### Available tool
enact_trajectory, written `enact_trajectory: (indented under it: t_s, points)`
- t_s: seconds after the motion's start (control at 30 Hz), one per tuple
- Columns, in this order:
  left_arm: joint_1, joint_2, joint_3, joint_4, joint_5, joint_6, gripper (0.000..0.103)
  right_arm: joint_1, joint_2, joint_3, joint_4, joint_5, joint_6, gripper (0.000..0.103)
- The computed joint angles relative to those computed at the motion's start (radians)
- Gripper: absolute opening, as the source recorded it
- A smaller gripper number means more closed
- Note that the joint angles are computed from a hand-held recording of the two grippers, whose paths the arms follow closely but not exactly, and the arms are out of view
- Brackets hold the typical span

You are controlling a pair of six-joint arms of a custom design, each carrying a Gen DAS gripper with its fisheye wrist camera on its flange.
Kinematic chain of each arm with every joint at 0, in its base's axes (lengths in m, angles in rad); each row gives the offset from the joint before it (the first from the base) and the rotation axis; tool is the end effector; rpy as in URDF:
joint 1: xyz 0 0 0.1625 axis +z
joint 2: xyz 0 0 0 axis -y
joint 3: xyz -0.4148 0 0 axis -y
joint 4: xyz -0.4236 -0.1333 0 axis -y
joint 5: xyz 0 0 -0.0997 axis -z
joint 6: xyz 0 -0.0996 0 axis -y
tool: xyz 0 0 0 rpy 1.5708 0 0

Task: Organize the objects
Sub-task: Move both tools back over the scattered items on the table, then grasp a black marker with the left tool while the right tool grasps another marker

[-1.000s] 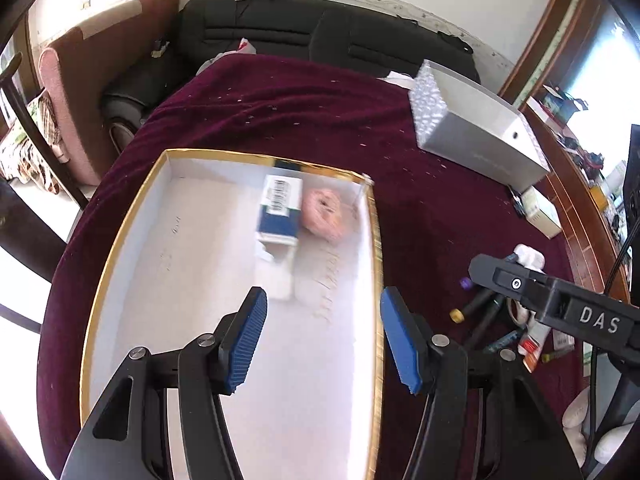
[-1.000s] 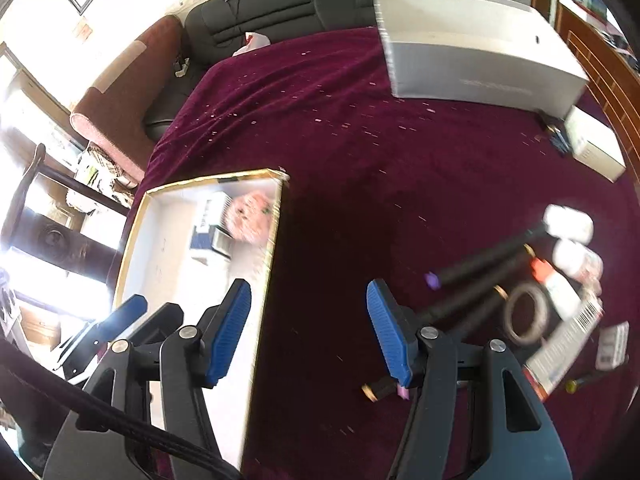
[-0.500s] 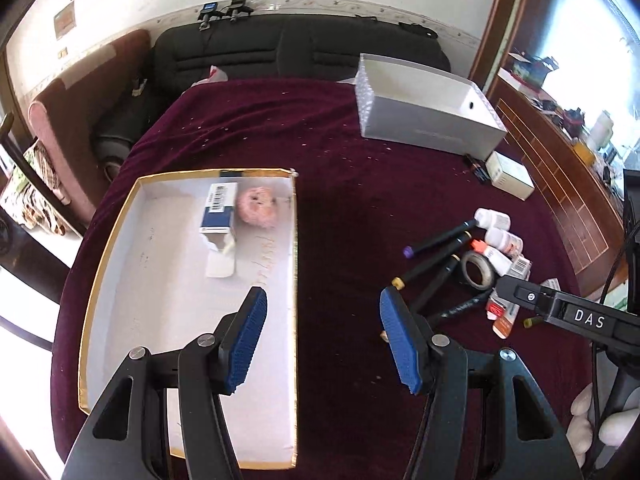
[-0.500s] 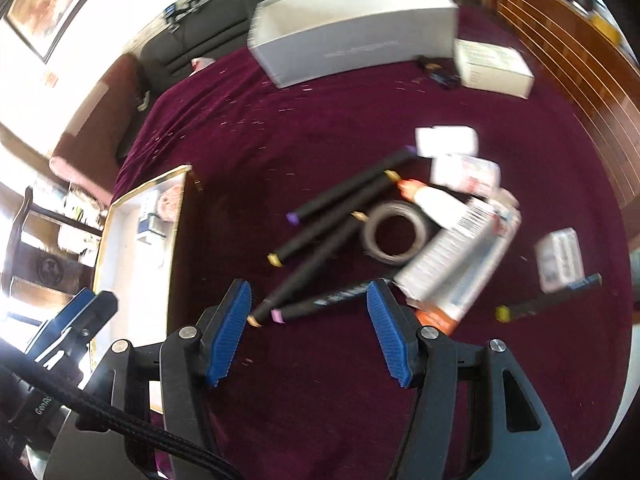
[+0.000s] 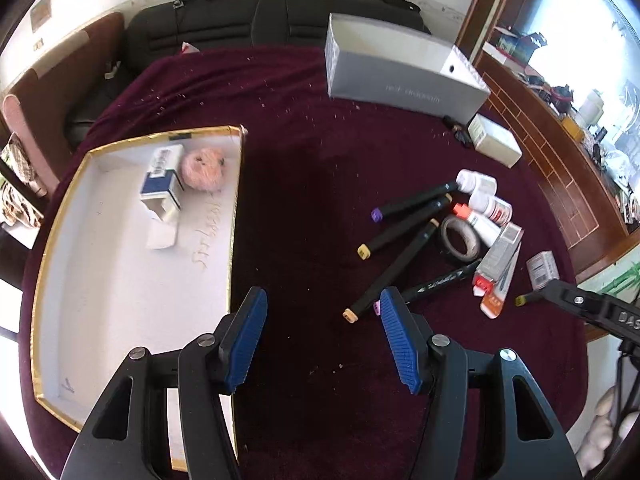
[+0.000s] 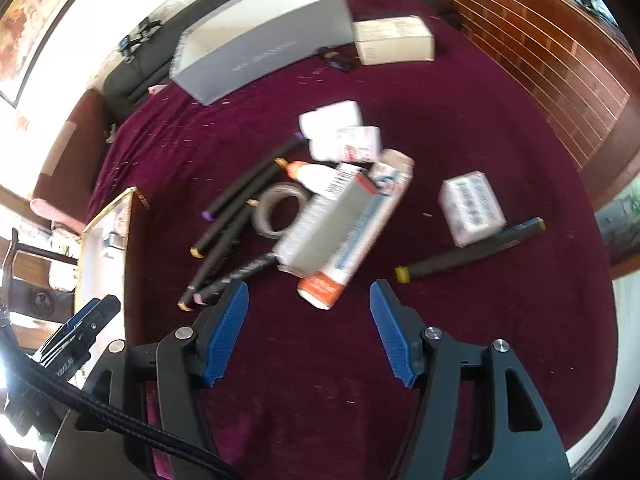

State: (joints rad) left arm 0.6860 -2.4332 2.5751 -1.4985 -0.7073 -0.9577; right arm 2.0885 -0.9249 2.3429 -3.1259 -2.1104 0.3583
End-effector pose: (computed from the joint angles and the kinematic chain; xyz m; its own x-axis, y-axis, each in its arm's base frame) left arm -0.0131 -0.2808 0.2880 -0.7833 -0.1580 -0.6012 0.2007 0.8511 -0.4852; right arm 0.2815 -0.3283 0.0041 -0.9026 -0.0386 0.4287 -0.1855 0.9336 -0.3065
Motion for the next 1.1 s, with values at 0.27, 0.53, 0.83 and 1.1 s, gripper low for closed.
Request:
enact_trajectory:
  t_s: [0.27, 0.53, 0.83, 1.1]
  points:
    - [0.108, 0.223, 0.048, -0.421, -0.013, 0.384, 0.053, -0.073, -0.057, 0.076, -0.027, -0.004, 0.037, 0.063]
    - [0.274, 0.499, 0.029, -0.758, -0.108, 0.516, 0.052, -0.082, -0.091, 0.105, -0.025, -0.028, 0.040, 0.063]
    - [0.259, 0.619, 0.007, -0.810, -0.093, 0.547, 0.022, -0.116, -0.088, 0.121, -0.032, -0.009, 0.030, 0.063]
    - [0.215, 0.647, 0.050, -0.872, -0.028, 0.554, 0.028, -0.110, -0.082, 0.109, -0.017, -0.004, 0.010, 0.063]
